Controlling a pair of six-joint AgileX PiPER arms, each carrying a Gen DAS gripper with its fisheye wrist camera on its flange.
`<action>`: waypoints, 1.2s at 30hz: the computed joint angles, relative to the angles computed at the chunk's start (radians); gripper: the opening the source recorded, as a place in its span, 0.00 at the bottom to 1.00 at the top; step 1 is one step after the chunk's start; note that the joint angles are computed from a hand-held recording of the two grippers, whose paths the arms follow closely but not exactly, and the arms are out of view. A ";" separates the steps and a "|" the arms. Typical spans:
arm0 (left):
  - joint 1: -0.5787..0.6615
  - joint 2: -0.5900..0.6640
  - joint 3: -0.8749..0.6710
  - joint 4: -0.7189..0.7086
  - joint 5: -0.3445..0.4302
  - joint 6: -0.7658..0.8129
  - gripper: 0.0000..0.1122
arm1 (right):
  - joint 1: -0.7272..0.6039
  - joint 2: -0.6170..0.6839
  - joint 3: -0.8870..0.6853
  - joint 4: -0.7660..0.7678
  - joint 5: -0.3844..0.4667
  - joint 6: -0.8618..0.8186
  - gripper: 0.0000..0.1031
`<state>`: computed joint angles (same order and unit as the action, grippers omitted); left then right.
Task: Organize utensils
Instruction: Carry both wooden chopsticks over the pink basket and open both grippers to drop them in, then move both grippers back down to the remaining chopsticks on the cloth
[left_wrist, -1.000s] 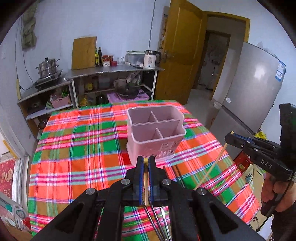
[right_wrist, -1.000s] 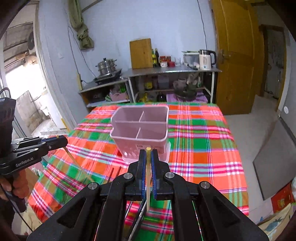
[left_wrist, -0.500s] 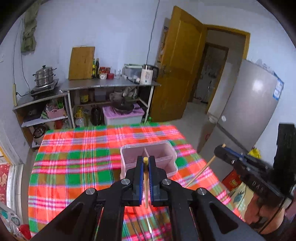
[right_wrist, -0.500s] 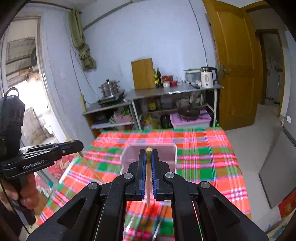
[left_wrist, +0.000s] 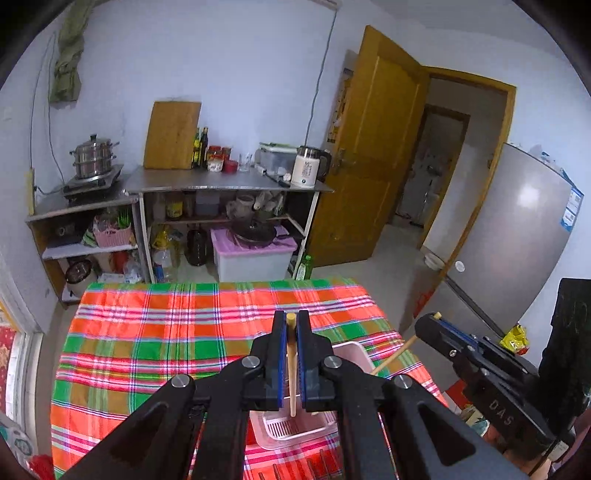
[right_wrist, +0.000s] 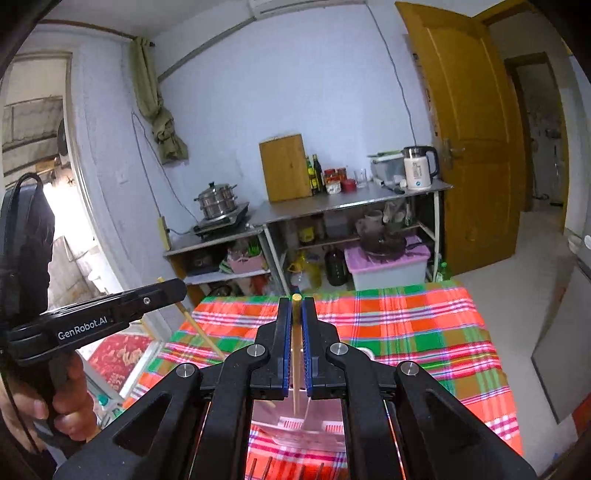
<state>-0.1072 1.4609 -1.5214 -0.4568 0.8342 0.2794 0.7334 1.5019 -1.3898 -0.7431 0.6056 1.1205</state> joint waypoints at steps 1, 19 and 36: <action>0.007 0.014 0.015 -0.019 -0.013 0.021 0.04 | -0.006 0.010 0.000 0.007 -0.009 -0.001 0.05; 0.051 0.063 0.186 -0.149 -0.127 0.185 0.07 | -0.058 0.103 0.066 0.117 -0.095 -0.079 0.05; 0.167 -0.314 0.449 -0.268 -0.122 0.302 0.32 | 0.188 -0.177 0.242 -0.228 0.113 0.233 0.11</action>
